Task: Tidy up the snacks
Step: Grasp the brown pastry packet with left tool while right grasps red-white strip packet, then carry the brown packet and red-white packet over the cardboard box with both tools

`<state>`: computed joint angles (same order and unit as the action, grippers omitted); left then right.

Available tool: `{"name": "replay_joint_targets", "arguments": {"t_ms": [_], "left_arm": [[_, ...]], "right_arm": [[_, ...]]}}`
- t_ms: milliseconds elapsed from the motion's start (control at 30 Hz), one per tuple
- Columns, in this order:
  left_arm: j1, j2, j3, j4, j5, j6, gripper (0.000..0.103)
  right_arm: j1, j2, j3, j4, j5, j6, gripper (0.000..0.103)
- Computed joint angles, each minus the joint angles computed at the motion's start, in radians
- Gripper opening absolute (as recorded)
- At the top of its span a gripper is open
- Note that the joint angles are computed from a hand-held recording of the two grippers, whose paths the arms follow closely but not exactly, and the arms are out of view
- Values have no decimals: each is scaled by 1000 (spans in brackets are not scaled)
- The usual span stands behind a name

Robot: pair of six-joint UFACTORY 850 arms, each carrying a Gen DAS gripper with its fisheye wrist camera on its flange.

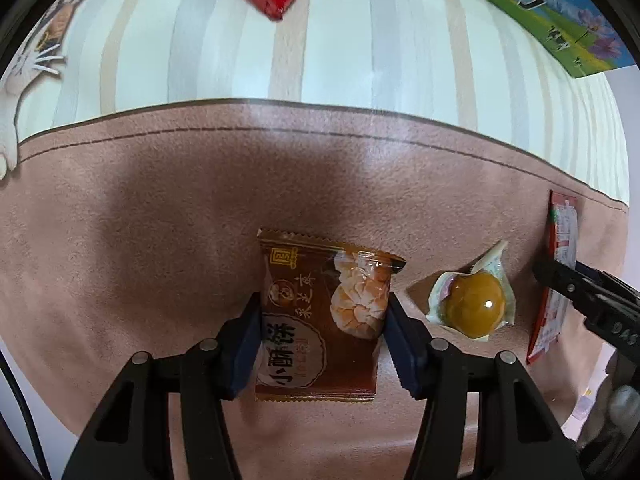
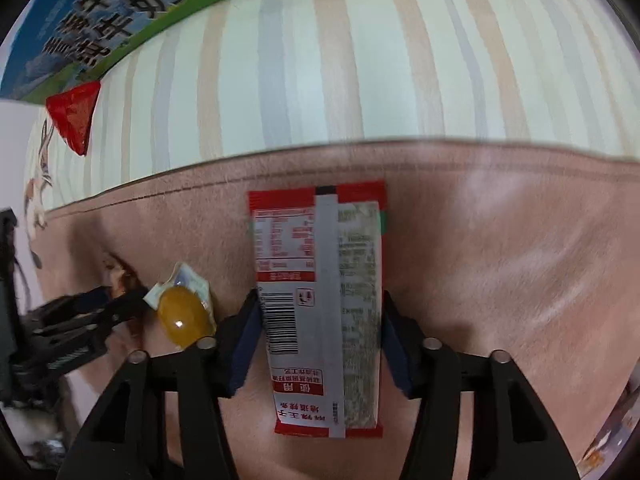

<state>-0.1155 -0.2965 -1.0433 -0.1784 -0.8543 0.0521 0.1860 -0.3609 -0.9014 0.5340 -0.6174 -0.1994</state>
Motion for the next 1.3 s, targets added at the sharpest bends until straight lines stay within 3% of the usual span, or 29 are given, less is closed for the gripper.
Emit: {"name": "replay_joint_targets", "arguments": {"t_ms": [133, 367, 633, 833, 1033, 1300], "left_arm": [[7, 17, -19, -11, -23, 0, 55], [-12, 102, -16, 18, 15, 31, 55], [-4, 157, -190, -177, -57, 202, 55], [15, 17, -481, -222, -128, 189, 55], [14, -212, -779, -142, -209, 108, 55], [17, -457, -1067, -74, -341, 16, 55]], "right_arm": [[7, 27, 6, 19, 10, 8, 49], [-30, 100, 16, 104, -10, -80, 48], [-110, 198, -100, 225, -108, -223, 48], [-124, 178, -260, 272, -109, -262, 48], [-109, 1, -506, 188, -83, -180, 48], [-98, -238, -784, 45, -158, -26, 48]]}}
